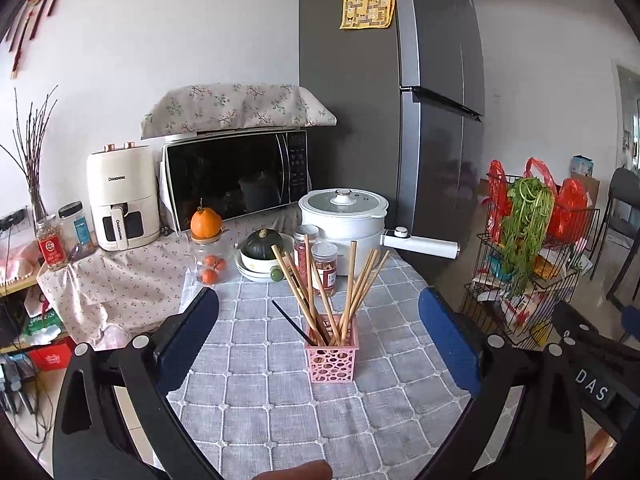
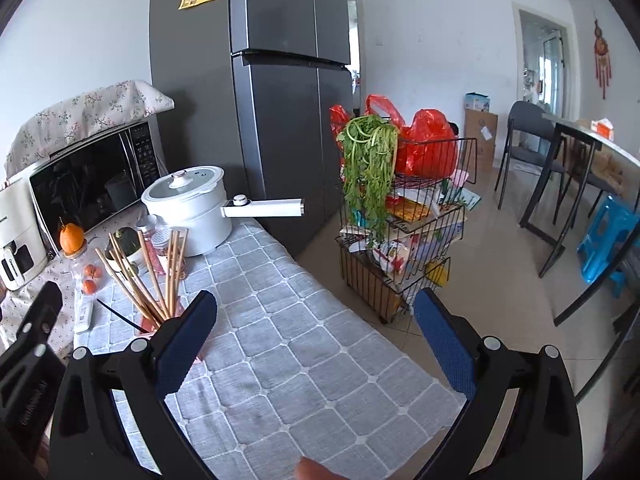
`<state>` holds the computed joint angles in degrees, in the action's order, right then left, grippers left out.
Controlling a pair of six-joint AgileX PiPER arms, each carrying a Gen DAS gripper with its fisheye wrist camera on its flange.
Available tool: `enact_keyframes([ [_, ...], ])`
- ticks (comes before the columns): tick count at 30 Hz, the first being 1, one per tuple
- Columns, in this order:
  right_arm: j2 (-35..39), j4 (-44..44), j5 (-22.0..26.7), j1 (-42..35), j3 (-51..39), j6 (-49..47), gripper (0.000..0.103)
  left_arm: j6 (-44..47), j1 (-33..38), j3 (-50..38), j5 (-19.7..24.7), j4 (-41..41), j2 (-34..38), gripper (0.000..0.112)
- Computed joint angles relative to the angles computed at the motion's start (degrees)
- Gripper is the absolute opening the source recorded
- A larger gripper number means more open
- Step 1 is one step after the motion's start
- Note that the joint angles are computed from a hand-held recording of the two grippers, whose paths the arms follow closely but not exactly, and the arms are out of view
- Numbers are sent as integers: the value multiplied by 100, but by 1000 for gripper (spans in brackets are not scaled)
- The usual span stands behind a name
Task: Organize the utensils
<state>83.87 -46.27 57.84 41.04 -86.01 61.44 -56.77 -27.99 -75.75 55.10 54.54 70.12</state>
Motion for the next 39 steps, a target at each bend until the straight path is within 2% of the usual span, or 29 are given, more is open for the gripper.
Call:
enact_keyframes([
  [3, -16, -50, 29, -51, 28, 41, 96, -239, -121, 30, 90, 242, 15, 96],
  [11, 37, 304, -85, -261, -25, -202, 96, -63, -78, -79, 89, -11, 116, 96],
  [39, 73, 460, -94, -221, -58, -276, 96, -30, 67, -83, 150, -83, 172, 96],
])
